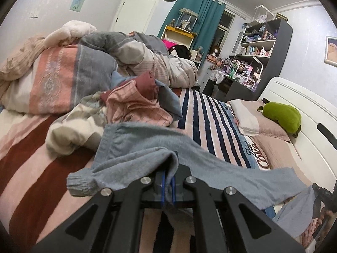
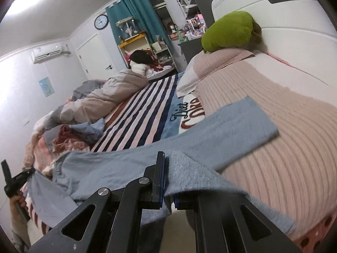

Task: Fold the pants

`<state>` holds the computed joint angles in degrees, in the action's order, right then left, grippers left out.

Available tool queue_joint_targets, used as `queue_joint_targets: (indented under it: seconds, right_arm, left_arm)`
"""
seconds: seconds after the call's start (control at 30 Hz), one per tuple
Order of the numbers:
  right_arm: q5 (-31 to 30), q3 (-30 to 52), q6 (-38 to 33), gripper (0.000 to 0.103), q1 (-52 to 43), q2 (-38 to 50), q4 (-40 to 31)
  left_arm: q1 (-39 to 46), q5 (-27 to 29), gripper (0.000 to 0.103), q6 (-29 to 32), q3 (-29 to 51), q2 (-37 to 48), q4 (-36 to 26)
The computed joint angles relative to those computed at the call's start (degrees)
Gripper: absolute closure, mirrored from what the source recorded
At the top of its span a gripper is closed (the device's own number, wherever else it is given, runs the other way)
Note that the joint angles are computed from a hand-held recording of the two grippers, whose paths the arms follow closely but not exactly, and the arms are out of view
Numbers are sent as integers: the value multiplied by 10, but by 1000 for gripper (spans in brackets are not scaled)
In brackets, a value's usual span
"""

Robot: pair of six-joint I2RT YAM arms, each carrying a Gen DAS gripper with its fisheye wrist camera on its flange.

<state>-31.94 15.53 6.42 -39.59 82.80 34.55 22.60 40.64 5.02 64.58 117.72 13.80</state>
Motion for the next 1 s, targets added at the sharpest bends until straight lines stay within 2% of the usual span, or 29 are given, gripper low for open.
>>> queue_joint_targets:
  seconds: [0.17, 0.3, 0.6, 0.67, 0.7, 0.77, 0.8, 0.83, 0.87, 0.9, 1.0]
  right_arm:
    - [54, 88, 0, 102, 33, 84, -15]
    - [74, 171, -5, 102, 46, 163, -37]
    - [131, 320, -14, 102, 79, 290, -75]
    - [147, 349, -14, 102, 87, 314, -92]
    - [152, 365, -14, 102, 90, 329, -103]
    - [161, 390, -20, 99, 95, 352, -128]
    - [159, 400, -20, 95, 96, 363, -139]
    - [155, 406, -21, 84, 96, 369, -144]
    - [158, 409, -29, 79, 98, 371, -149]
    - [164, 407, -35, 71, 101, 368, -149]
    - [165, 416, -47, 69, 100, 357, -177]
  left_arm:
    - [-33, -37, 101, -17, 85, 59, -18]
    - [-61, -72, 101, -21, 160, 111, -41]
    - [-107, -139, 101, -9, 319, 214, -104]
    - [-114, -145, 100, -4, 361, 239, -138]
    - [-116, -144, 98, -5, 373, 247, -146]
    - [-120, -143, 86, -1, 392, 260, -160]
    - [-122, -146, 69, 2, 395, 262, -158]
    - [-123, -151, 51, 3, 385, 257, -141]
    - [-125, -163, 44, 5, 362, 245, -106]
    - [-125, -169, 41, 10, 348, 236, -86]
    - [-124, -167, 41, 40, 361, 225, -118]
